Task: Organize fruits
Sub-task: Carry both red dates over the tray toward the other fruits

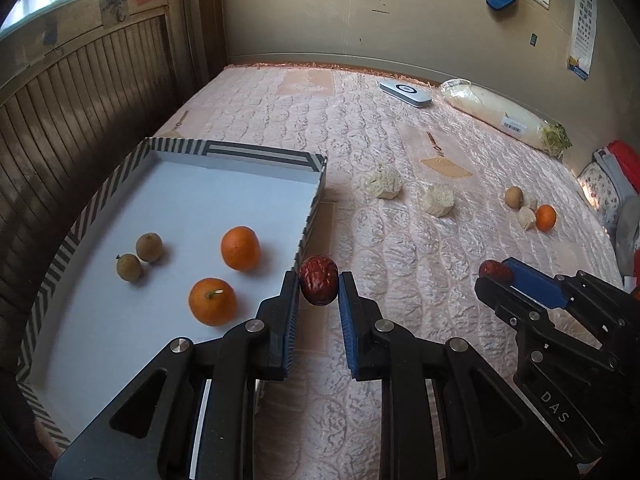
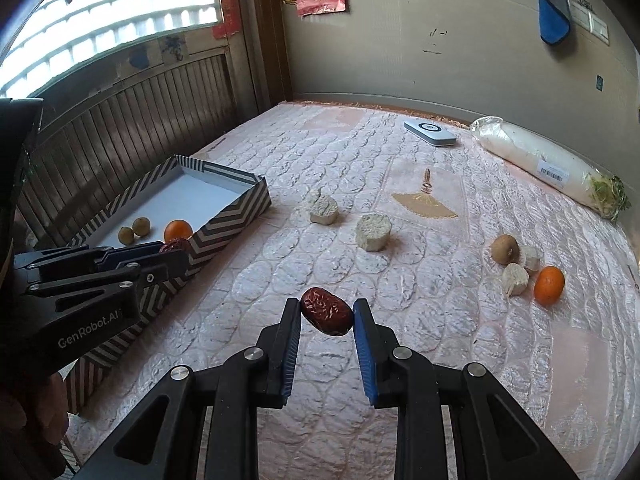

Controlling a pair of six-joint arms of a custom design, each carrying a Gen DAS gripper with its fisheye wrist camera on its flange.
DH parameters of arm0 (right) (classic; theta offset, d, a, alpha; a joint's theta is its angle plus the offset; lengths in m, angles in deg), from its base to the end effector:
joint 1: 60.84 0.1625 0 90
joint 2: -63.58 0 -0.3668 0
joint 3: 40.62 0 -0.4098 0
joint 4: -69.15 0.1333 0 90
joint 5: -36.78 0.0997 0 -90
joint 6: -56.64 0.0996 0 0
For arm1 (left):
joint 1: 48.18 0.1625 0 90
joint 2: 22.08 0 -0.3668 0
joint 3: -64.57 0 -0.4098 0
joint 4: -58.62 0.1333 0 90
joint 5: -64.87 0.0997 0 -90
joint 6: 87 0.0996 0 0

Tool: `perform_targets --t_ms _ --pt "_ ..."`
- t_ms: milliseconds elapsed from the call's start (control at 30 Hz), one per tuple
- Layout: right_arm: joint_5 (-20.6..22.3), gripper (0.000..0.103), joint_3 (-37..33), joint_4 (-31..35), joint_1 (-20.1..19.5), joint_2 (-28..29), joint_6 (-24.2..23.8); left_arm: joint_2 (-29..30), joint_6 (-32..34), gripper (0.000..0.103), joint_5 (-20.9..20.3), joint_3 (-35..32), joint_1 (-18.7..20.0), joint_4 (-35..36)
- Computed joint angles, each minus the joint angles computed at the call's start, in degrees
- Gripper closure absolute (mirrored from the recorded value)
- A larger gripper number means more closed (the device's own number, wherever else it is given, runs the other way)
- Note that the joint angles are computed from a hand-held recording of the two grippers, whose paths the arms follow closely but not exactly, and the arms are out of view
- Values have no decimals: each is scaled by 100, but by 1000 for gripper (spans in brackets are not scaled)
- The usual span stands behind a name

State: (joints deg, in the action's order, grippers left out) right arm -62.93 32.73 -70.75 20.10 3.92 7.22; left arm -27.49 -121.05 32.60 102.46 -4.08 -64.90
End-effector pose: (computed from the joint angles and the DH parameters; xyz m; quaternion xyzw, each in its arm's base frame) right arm 0.0014 -0.7312 0.3618 0.3020 -0.8980 0.2309 0.2214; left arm -0.4314 -0.7209 -0.0743 0.0860 0.8715 -0.3162 0.3648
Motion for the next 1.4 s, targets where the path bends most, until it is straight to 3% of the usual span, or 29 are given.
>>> perform_targets --t_ms 533,967,1400 --pt "60 77 394 -68 365 -59 -318 -990 -557 84 545 1512 9 -362" --pt "102 77 486 78 660 123 -505 -1585 -1333 84 815 2275 112 19" --pt "65 77 401 380 850 429 -578 -1971 -2034 84 802 2696 257 489"
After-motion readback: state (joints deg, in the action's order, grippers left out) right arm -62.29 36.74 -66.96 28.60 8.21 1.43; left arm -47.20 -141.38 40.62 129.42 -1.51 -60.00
